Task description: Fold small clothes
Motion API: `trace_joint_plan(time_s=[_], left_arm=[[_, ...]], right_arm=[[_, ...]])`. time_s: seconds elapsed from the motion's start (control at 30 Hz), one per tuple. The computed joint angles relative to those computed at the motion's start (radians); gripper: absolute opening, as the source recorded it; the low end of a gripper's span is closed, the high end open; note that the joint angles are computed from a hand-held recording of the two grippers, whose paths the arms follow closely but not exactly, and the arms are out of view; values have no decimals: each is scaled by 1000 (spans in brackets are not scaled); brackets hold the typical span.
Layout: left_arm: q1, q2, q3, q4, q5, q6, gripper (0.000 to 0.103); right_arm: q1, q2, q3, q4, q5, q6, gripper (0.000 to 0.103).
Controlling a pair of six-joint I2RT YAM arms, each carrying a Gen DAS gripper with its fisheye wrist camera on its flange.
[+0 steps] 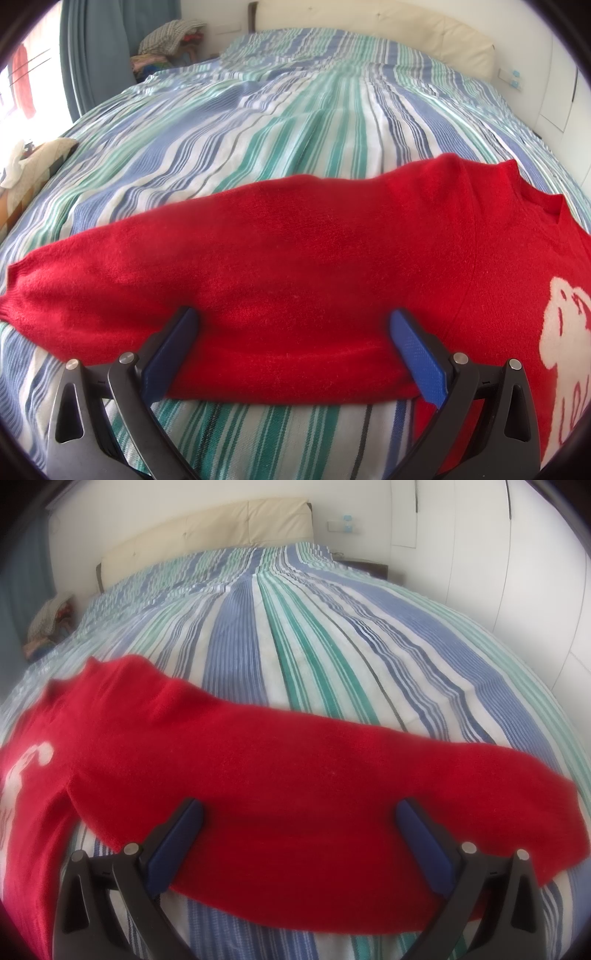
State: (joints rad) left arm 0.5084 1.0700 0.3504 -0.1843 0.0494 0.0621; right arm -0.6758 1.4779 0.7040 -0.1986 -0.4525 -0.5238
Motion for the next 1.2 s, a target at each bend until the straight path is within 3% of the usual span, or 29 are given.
trace_joint_plan(time_s=[0.13, 0.23, 0.4, 0.5, 0.6, 0.73, 0.87, 0.93, 1.07, 1.13, 1.17, 1.2], left_arm=[[0, 0, 0, 0, 0, 0, 103], [0, 0, 0, 0, 0, 0, 103], [-2, -1, -2, 3, -3, -1, 103], [-2, -1, -2, 2, -3, -1, 103], [-1, 0, -2, 2, 1, -2, 103], [-14, -2, -1, -2, -11, -10, 103], [23, -15, 60, -113, 36, 29, 101], [92, -103, 88, -234, 111, 75, 101], [356, -300, 146, -487, 393, 269, 102], [493, -332, 176, -576, 486, 389, 102], [560, -337, 183, -600, 522, 437, 102], [625, -339, 182, -608, 552, 474, 102]], right_arm=[[-23, 0, 39, -73, -36, -20, 103], [-116, 12, 150, -282, -173, -50, 102], [-375, 152, 466, -680, -407, -123, 102], [-489, 333, 709, -850, -447, -43, 102], [-551, 505, 902, -1054, -458, -47, 102], [-584, 594, 955, -1169, -414, -39, 99], [-557, 593, 881, -1026, -401, 58, 96], [-537, 586, 848, -915, -409, 118, 90], [-514, 598, 817, -784, -433, 225, 74], [-489, 587, 800, -741, -362, 217, 47], [-477, 572, 785, -711, -321, 215, 14], [-470, 565, 782, -695, -294, 215, 4]])
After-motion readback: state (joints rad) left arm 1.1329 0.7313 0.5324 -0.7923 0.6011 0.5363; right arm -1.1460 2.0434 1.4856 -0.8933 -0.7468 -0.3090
